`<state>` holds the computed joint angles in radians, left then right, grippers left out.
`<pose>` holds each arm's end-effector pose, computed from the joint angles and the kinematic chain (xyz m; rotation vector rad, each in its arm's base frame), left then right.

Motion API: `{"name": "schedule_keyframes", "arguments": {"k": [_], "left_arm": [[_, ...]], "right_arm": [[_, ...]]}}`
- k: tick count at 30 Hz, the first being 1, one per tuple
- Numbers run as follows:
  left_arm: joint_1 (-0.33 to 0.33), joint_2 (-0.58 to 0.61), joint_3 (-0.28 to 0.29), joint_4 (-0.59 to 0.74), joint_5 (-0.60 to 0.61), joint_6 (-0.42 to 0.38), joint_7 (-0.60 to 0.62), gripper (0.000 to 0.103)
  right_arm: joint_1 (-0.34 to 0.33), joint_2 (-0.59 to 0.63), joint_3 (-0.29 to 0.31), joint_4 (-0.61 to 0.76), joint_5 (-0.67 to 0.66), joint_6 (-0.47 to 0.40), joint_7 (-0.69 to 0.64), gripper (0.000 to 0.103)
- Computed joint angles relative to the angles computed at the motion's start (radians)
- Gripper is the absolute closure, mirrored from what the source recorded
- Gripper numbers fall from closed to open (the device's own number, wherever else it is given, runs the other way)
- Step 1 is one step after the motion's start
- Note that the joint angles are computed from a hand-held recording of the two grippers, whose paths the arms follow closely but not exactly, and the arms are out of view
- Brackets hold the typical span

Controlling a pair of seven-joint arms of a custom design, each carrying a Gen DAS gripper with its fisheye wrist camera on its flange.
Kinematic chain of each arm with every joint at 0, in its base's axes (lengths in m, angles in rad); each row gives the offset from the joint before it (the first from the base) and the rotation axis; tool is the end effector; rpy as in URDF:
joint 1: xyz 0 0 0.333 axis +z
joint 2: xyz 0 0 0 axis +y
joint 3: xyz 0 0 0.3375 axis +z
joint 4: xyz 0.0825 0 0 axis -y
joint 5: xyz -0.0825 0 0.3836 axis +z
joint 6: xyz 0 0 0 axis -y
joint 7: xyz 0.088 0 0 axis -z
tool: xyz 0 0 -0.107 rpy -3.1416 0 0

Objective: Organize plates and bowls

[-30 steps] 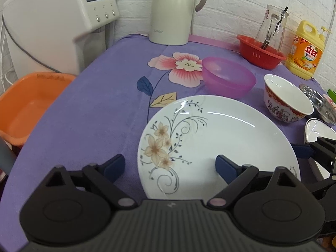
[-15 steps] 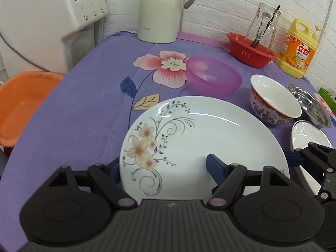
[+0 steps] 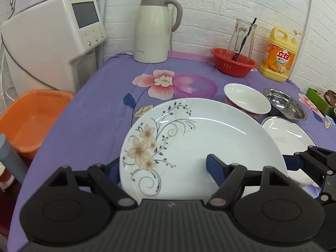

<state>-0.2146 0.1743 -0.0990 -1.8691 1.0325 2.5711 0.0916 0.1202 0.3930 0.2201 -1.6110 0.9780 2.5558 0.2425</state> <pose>0.6104 -0.2087 0.4955 -1.9852 1.2853 -0.7007 0.6859 0.2048 0.4810 -2.0964 0.6951 -0.2782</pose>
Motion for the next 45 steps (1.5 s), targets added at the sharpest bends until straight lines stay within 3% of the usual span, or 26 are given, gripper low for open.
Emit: {"name": "schedule_keyframes", "arguments": {"k": [6,11,13,20,22,27,31,35,37,39,43,45], "left_arm": [[-0.025,-0.09,-0.044,-0.136,0.037,0.007,-0.102,0.027],[-0.037,-0.127,-0.088,-0.211,0.054,-0.02,-0.159,0.027],[-0.03,-0.136,-0.091,-0.237,0.071,0.015,-0.195,0.027],[-0.022,-0.14,-0.101,-0.261,0.148,0.03,-0.263,0.027],[-0.031,-0.144,-0.108,-0.26,0.209,-0.008,-0.283,0.015],[-0.036,-0.183,-0.123,-0.268,0.316,-0.071,-0.366,0.009],[-0.016,-0.17,-0.118,-0.226,0.302,-0.046,-0.345,0.009],[-0.005,-0.107,-0.101,-0.131,0.283,0.026,-0.305,0.009],[-0.006,-0.055,-0.088,-0.062,0.275,0.073,-0.269,0.009],[-0.009,0.009,-0.07,0.016,0.244,0.127,-0.225,0.009],[0.002,0.199,-0.066,0.245,0.023,0.188,0.01,0.009],[0.017,0.29,-0.084,0.353,-0.091,0.19,0.127,0.009]], "right_arm": [[-0.019,-0.162,-0.021,-0.227,0.144,0.017,-0.122,0.0],[0.015,-0.244,-0.082,-0.357,0.199,0.0,-0.141,0.0],[0.034,-0.265,-0.09,-0.395,0.253,0.038,-0.205,0.0],[0.076,-0.274,-0.115,-0.424,0.307,0.102,-0.297,0.0],[0.078,-0.258,-0.12,-0.416,0.283,0.105,-0.262,0.0],[0.048,-0.262,-0.128,-0.399,0.421,0.076,-0.3,0.0],[0.027,-0.23,-0.149,-0.329,0.469,0.055,-0.283,0.0],[0.015,-0.126,-0.149,-0.184,0.47,0.168,-0.26,0.0],[0.005,-0.045,-0.146,-0.084,0.404,0.209,-0.176,0.0],[0.023,0.046,-0.169,0.023,0.252,0.24,-0.012,0.0],[0.084,0.226,-0.259,0.245,-0.031,0.216,0.298,0.0],[0.078,0.279,-0.264,0.313,-0.093,0.179,0.369,0.0]]}}
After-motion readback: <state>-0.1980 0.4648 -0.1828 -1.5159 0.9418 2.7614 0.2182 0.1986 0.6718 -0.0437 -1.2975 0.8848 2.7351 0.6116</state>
